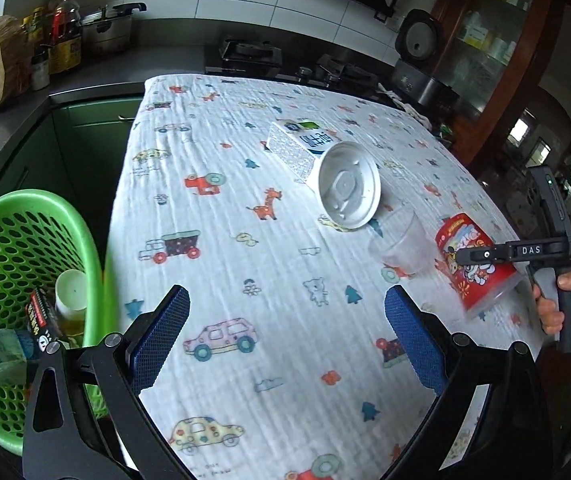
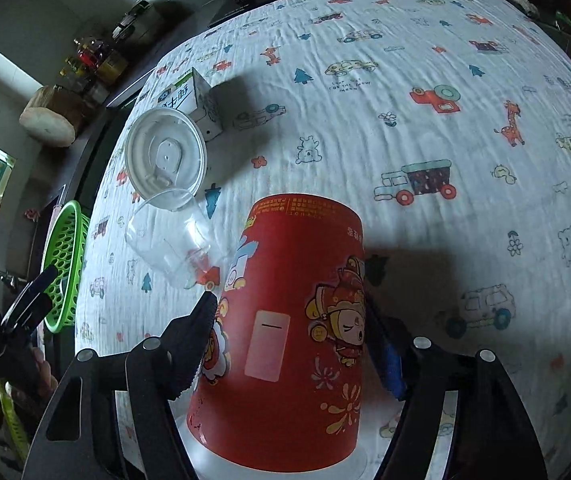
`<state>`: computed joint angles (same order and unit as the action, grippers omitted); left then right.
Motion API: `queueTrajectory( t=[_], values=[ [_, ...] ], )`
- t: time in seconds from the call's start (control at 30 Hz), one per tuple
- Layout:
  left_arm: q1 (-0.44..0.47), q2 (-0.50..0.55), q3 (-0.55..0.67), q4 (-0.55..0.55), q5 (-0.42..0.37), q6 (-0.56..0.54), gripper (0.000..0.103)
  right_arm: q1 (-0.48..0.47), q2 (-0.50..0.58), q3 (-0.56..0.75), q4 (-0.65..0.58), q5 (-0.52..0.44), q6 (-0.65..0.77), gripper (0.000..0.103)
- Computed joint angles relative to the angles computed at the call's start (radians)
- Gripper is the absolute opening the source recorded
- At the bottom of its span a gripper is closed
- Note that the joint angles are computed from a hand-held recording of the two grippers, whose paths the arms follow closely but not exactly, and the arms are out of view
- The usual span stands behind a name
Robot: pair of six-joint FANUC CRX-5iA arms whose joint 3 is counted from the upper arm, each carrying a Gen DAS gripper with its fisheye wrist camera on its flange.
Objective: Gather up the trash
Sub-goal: 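Grasp the red paper cup with the right gripper while the left gripper grasps the clear plastic cup, then drop the clear plastic cup and the red paper cup into the green basket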
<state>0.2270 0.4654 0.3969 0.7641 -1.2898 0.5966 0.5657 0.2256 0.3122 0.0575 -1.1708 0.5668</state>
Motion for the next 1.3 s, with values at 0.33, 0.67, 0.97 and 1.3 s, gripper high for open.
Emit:
queueTrajectory(
  t=[0.33, 0.67, 0.97, 1.3],
  values=[
    [-0.135, -0.028, -0.036, -0.038, 0.014, 0.028, 0.097, 0.010, -0.091, -0.112, 0.018, 0.027, 0.044, 0.068],
    [-0.237, -0.052, -0.056, -0.168, 0.155, -0.095, 0.095, 0.010, -0.149, -0.190, 0.017, 0.074, 0.062, 0.068],
    [-0.255, -0.006, -0.007, -0.214, 0.130, -0.084, 0.053, -0.004, -0.161, -0.211, -0.008, 0.096, 0.079, 0.067],
    [-0.195, -0.046, -0.068, -0.101, 0.112, -0.133, 0.051, 0.024, -0.141, -0.175, -0.018, 0.106, 0.102, 0.067]
  ],
)
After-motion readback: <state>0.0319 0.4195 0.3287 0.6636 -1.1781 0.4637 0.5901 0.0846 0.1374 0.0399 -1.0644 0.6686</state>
